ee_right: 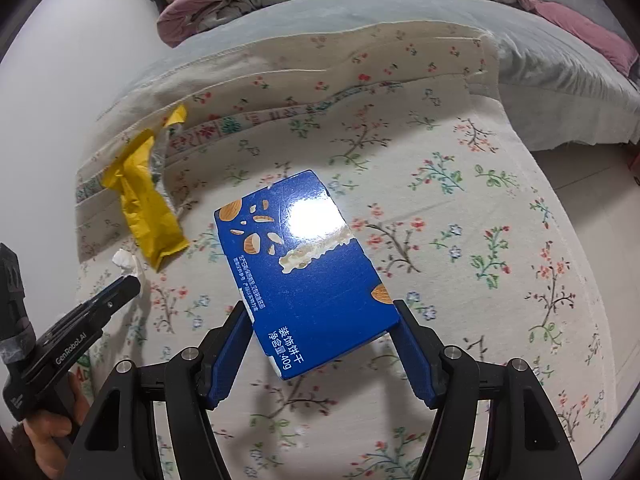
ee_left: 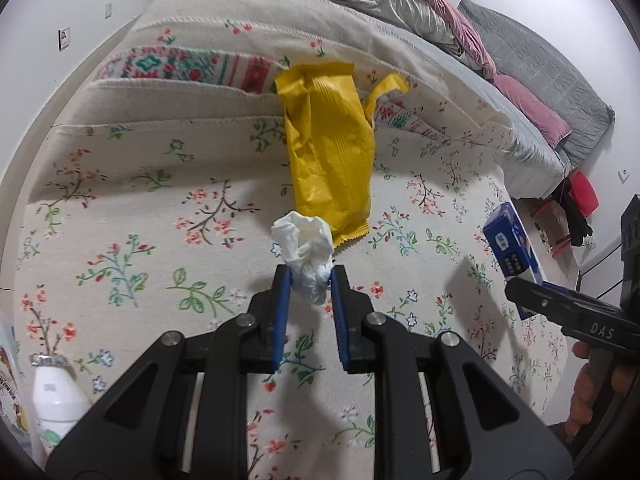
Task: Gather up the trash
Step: 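Grasp the small white tissue with the left gripper while the right holds the box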
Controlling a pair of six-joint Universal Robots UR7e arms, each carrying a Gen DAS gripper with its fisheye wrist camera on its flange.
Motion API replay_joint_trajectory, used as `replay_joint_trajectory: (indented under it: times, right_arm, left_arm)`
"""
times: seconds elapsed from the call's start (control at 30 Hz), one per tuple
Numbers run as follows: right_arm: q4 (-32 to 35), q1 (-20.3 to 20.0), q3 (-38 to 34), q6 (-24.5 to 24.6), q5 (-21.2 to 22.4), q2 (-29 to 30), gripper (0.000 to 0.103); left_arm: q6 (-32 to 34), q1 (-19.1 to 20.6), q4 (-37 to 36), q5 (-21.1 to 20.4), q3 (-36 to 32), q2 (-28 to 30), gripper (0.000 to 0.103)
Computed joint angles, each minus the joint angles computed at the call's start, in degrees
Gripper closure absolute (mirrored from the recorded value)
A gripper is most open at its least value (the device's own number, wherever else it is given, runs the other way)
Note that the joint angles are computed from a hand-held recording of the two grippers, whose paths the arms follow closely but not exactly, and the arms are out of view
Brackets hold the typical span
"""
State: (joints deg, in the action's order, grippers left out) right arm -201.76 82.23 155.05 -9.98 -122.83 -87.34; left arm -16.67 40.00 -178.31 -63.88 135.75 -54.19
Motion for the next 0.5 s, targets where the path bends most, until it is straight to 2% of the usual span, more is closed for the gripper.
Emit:
replay_joint_trajectory:
  times: [0.5]
  right_arm:
    - [-0.17, 7.41, -1.84, 4.58, -0.97, 5.64, 0.033]
  left_arm:
    - [-2.75, -0.4, 3.55, 0.2, 3.03, -8.91, 0.081]
